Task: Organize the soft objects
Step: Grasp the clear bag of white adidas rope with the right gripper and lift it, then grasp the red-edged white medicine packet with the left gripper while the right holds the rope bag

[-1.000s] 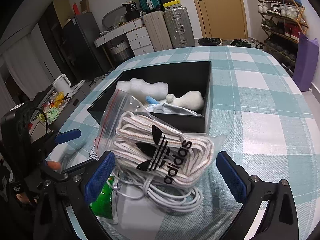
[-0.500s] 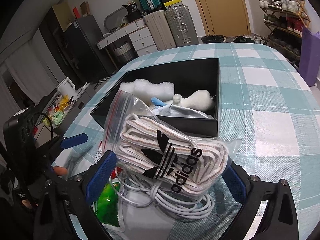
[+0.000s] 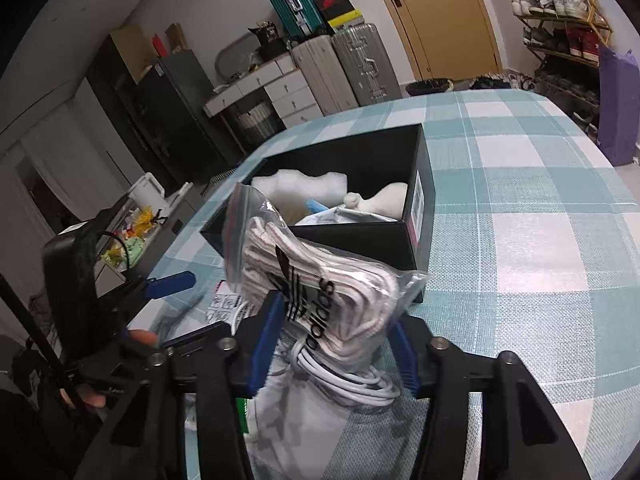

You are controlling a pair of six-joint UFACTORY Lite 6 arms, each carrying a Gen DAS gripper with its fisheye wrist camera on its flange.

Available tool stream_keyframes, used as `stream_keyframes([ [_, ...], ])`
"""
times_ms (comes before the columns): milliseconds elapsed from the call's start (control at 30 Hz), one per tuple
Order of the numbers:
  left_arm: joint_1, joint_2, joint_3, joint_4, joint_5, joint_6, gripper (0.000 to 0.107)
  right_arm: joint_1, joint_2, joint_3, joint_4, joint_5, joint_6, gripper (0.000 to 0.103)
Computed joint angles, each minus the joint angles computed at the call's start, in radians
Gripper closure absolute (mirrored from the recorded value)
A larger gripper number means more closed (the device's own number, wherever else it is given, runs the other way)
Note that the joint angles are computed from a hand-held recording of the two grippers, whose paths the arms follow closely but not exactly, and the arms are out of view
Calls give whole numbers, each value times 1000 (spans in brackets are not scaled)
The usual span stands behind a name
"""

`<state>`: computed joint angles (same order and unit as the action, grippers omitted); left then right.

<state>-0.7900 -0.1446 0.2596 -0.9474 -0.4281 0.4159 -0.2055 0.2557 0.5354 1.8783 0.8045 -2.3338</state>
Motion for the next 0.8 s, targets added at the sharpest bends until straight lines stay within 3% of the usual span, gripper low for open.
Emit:
stream_keyframes([
  [167,-17,-1,1,-43,-2,31,4,-46,-36,-53,-18,59,-49,72],
  [367,-23,0,5,-91,-2,66,4,-99,-100,-137,-16,118,-119,81],
  [467,-24,9,12,-119,-6,78,4,-121,-133,-172,-12,126,-156,82],
  [700,30,57,29,-9,23,-30,4,-154,-174,-216,-14,120,-196,82],
  [767,49,62,30,40,38,-63,9,-157,-170,-216,-15,119,-204,82],
  [800,64,62,30,86,52,-94,17,-155,-168,-214,-14,115,-205,82],
])
